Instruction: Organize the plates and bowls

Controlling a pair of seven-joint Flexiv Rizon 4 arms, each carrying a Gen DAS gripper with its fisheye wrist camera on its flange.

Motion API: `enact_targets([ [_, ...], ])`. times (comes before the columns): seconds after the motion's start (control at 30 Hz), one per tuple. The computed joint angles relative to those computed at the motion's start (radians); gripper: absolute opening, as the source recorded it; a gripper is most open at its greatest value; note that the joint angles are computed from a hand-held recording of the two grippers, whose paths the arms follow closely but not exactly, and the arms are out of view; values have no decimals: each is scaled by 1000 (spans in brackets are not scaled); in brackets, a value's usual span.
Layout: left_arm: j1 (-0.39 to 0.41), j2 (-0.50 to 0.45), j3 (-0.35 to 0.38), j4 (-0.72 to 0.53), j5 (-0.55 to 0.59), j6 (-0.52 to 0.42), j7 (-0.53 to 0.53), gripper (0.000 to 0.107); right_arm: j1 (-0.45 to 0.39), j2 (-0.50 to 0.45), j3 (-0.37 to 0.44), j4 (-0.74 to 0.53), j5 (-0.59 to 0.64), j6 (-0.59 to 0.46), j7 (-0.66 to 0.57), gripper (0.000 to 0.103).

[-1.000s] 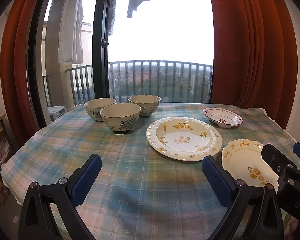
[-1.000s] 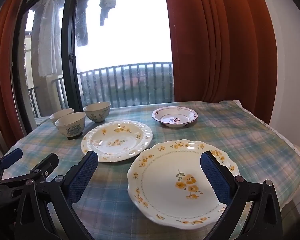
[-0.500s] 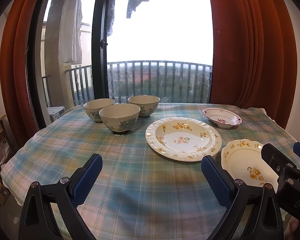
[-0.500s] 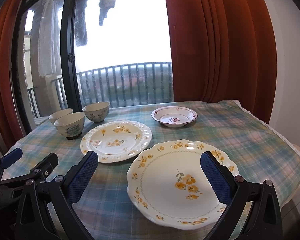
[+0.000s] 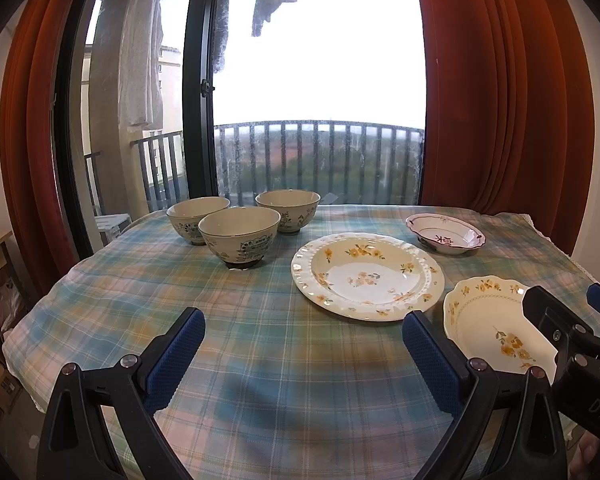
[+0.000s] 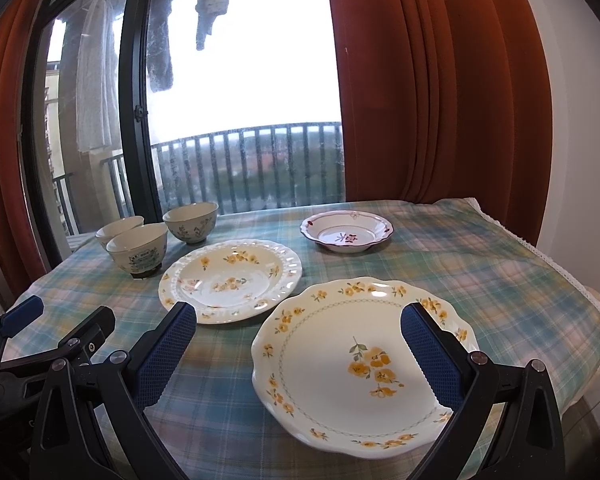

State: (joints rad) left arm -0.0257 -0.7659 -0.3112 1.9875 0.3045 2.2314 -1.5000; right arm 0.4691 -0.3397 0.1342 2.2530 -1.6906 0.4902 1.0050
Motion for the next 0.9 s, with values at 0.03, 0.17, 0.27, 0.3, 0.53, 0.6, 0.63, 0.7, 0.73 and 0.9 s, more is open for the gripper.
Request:
enact_targets([
  [0.03, -1, 0, 1, 0, -1, 0, 0, 99, 0, 1, 0, 1, 1, -1, -1, 103],
  [0.17, -6, 0, 6, 1, -3, 5, 1, 99, -2, -2, -2, -2, 1, 2, -2, 103],
  [0.27, -17, -2, 18, 0, -12, 14, 7, 99, -2, -5, -2, -2, 5, 4, -1, 103],
  [0.3, -14, -3, 15, 0, -8, 11, 6, 99, -1, -7, -2, -4, 7, 2, -2, 103],
  [0.53, -13, -3, 12, -3, -9, 0, 10, 99, -2, -6, -3, -3, 6, 5, -2, 103],
  [0.6, -17, -2, 16, -4, -14, -3, 15, 99, -2, -5, -2, -1, 8, 4, -1, 103],
  [0.63, -16, -3, 15, -4, -13, -3, 16, 99, -2, -5, -2, 0, 9, 4, -1, 103],
  [0.7, -15, -3, 13, -4, -14, -5, 17, 99, -3, -5, -3, 0, 6, 6, -1, 103],
  [0.73, -19, -2, 16, -3, -18, -3, 18, 99, -3, -6, -3, -2, 6, 6, -1, 103],
  [0.9, -18, -3, 14, -3, -19, -3, 20, 99, -2, -6, -3, -3, 7, 5, -2, 103],
])
